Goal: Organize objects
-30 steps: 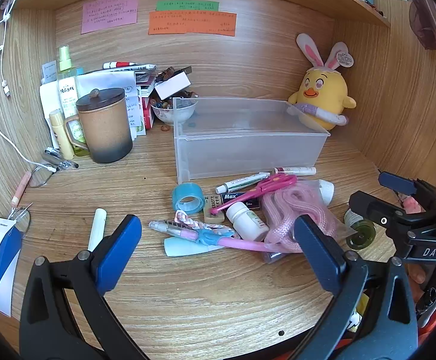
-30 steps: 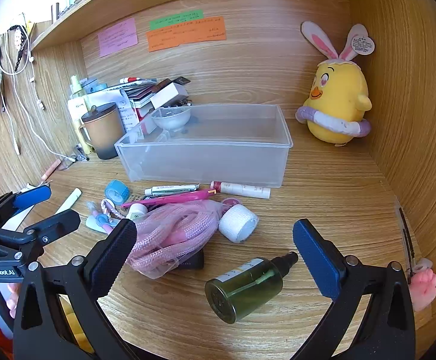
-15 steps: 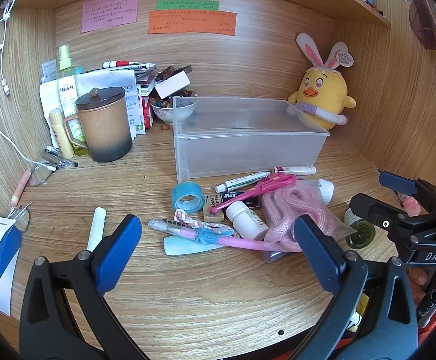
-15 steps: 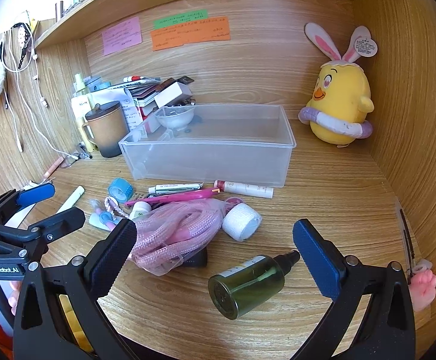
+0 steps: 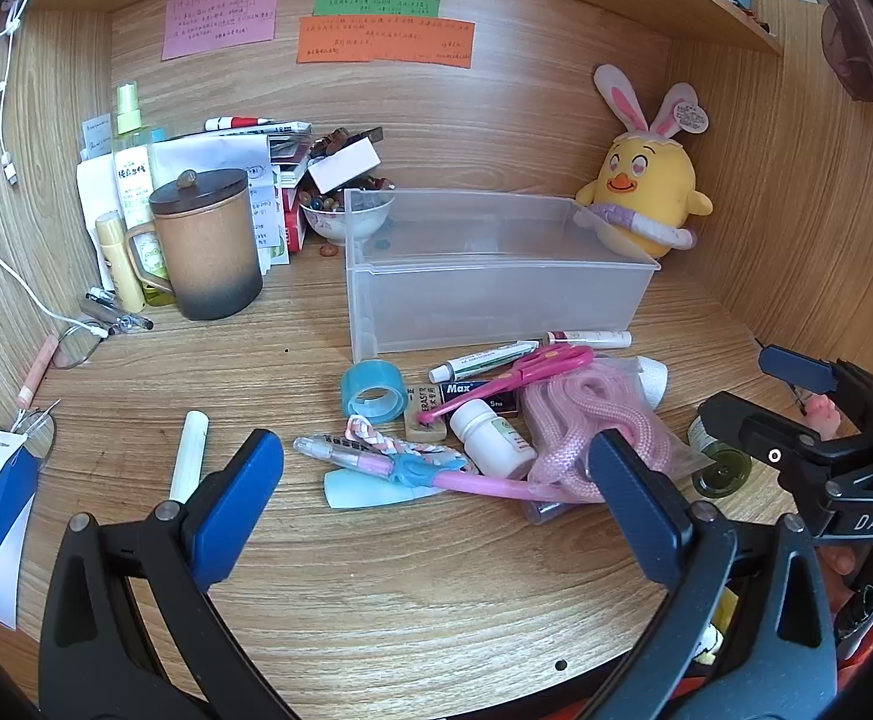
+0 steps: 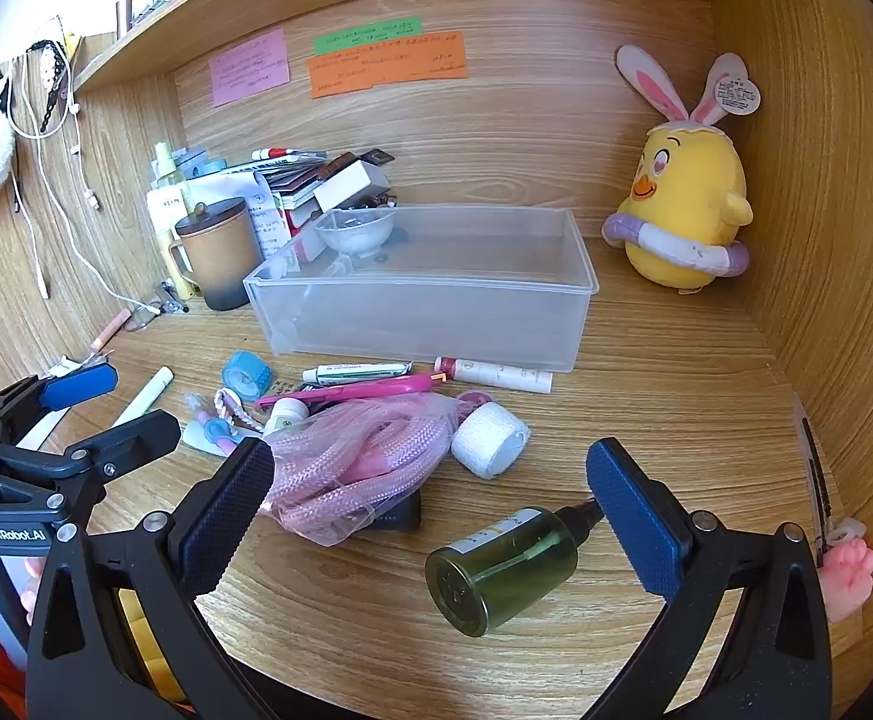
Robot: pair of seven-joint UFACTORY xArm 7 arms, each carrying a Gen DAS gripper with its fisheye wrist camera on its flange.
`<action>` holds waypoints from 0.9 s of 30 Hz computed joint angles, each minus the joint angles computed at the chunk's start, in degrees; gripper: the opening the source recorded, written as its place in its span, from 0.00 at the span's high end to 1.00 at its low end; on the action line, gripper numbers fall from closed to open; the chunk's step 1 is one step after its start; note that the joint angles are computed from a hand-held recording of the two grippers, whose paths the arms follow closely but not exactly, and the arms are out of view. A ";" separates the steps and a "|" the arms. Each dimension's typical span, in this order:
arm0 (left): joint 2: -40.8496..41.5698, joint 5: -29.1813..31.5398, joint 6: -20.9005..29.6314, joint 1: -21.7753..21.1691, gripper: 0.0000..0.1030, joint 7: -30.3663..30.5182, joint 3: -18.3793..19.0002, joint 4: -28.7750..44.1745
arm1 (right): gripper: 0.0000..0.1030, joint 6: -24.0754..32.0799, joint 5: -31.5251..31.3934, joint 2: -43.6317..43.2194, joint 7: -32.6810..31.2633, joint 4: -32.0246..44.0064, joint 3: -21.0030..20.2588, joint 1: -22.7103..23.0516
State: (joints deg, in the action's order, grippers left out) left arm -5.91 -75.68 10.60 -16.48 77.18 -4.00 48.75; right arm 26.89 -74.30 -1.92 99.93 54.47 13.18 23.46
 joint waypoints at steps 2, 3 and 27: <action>-0.07 -0.05 -0.01 0.00 0.00 0.06 -0.01 -0.06 | 0.00 0.10 0.02 -0.01 -0.05 0.02 0.03 0.05; -0.02 -0.03 -0.08 -0.01 0.00 0.01 -0.02 -0.01 | 0.00 0.03 -0.01 -0.02 -0.02 0.00 0.01 0.04; 0.58 1.48 0.62 0.38 0.00 -1.84 0.13 0.47 | 0.00 -0.02 -0.13 0.22 0.38 0.10 0.06 0.05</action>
